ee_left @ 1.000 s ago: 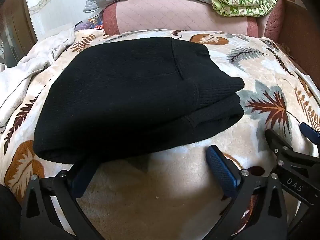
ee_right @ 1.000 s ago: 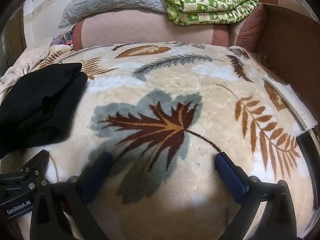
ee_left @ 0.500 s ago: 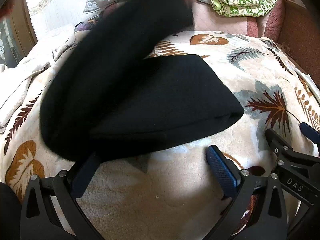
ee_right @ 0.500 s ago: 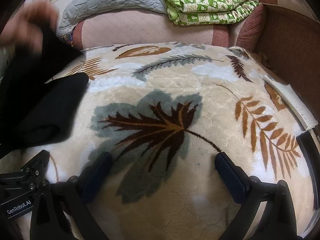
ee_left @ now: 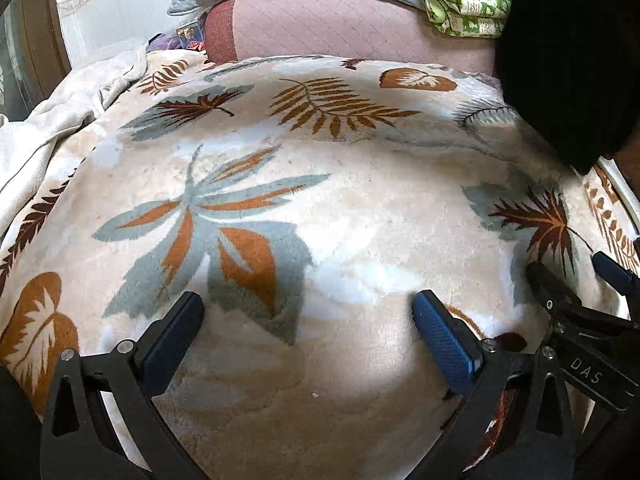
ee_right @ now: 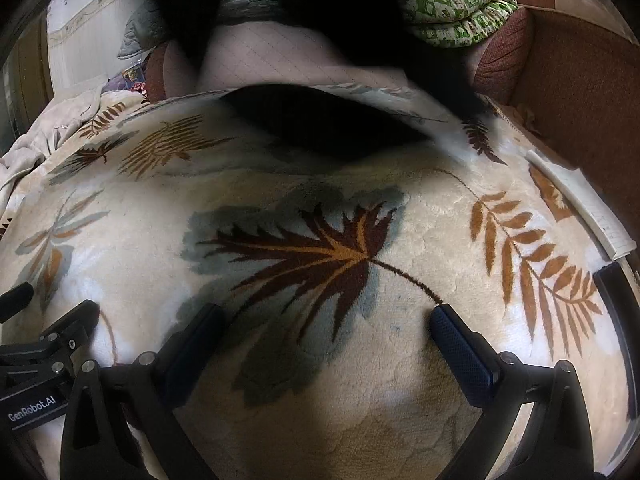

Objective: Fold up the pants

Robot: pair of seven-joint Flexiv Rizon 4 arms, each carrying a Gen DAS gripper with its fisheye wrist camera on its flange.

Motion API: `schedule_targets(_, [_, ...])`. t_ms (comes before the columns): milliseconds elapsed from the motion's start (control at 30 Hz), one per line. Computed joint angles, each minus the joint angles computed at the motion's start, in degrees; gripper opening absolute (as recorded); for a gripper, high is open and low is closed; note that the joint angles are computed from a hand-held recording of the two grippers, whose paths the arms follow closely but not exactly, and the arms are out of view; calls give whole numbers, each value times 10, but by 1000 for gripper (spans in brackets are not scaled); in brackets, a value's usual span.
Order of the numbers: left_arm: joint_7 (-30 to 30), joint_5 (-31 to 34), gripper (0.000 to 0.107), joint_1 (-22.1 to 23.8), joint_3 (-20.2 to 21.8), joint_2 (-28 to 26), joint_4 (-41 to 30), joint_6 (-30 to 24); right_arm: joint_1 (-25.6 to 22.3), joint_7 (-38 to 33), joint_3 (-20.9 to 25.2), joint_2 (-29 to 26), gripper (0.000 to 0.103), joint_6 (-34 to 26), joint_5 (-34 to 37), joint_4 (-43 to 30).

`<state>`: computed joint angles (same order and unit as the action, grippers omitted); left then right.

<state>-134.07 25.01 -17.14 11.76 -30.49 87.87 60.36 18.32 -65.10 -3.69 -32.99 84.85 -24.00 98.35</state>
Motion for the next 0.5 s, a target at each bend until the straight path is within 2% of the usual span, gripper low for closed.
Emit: schedule_targets(500, [-1,-3,103,-1,-2,-8,-15,-8,1,-2,-1,-2,103,-1,1,-3])
